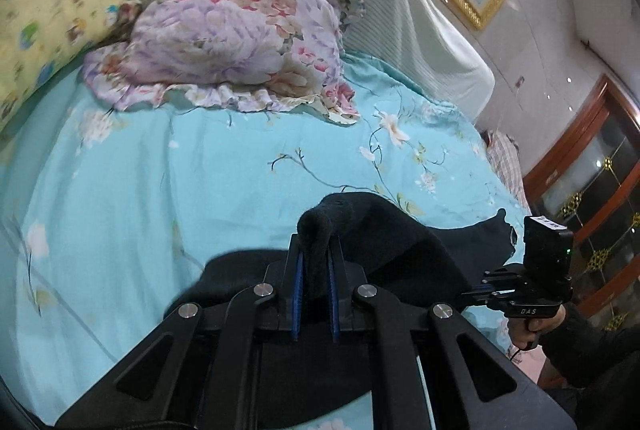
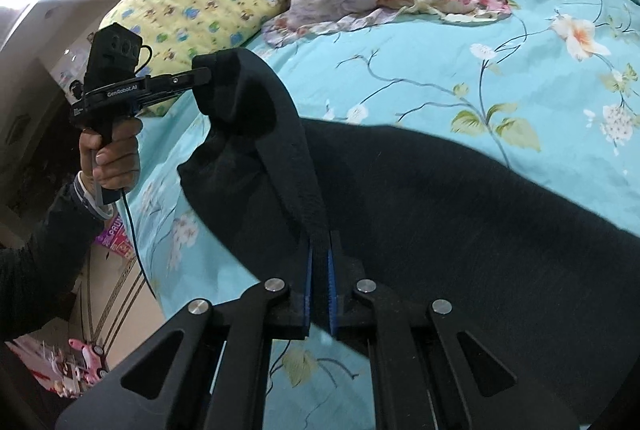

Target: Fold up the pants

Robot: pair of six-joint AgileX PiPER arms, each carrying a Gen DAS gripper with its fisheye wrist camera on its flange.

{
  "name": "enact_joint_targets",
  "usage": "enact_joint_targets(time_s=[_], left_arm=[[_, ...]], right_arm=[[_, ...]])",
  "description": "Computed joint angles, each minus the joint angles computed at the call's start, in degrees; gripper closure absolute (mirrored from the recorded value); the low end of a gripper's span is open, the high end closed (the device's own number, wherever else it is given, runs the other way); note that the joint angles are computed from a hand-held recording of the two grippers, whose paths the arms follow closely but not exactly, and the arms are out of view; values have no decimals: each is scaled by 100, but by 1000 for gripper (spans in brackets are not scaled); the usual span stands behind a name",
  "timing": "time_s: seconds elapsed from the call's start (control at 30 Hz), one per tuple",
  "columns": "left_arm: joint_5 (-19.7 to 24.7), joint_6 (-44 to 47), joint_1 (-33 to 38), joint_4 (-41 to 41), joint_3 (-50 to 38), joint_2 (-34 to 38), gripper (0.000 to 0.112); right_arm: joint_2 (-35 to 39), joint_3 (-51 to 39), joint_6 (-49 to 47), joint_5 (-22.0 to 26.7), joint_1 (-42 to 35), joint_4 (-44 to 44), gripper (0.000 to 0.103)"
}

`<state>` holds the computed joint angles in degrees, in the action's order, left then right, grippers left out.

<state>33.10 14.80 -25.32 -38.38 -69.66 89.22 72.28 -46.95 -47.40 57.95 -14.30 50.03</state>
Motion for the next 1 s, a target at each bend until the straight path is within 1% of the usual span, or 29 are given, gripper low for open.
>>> enact_joint_targets(time_s=[0.13, 0.23, 0.3, 0.4, 0.5, 0.77, 0.8, 0.83, 0.9, 0.93, 0.97, 1.0], left_arm=[[-339, -1, -8, -197, 650, -356, 103], [-525, 103, 51, -448, 1033, -554, 103], [-658, 103, 36, -485, 1262, -682, 103], [-933, -232, -68, -241, 1600, -846, 102], [-1187, -333, -121, -303, 1940, -959, 102], [-1514, -2119, -287, 1138, 2283, -1098, 101], [-1537, -2276, -294, 1263, 2333, -1132, 101], [-1553, -2542, -321, 1497, 2381, -1174, 101], [-1546, -3214, -387, 2071, 2462, -1261, 101], [-1558, -3489, -413, 2268, 2535, -1333, 101], [-1554, -3624, -410, 2340, 2601, -1401, 97], [-1529, -3937, -431, 2536, 2662, -1484, 94]], right_arm=[[-129, 209, -163, -15, 53, 15, 96], [-229, 274, -92, -144, 237, -140, 96], [-281, 291, -45, -210, 335, -227, 96], [-338, 338, 22, -305, 456, -330, 96], [-355, 377, 97, -403, 572, -409, 96], [-516, 444, 448, -764, 1049, -886, 95], [-541, 450, 469, -786, 1086, -916, 92], [-556, 455, 470, -788, 1104, -920, 92], [-587, 457, 566, -795, 1168, -979, 91], [-587, 455, 573, -761, 1165, -978, 88], [-573, 444, 549, -701, 1126, -941, 86], [-517, 404, 506, -592, 1049, -886, 83]])
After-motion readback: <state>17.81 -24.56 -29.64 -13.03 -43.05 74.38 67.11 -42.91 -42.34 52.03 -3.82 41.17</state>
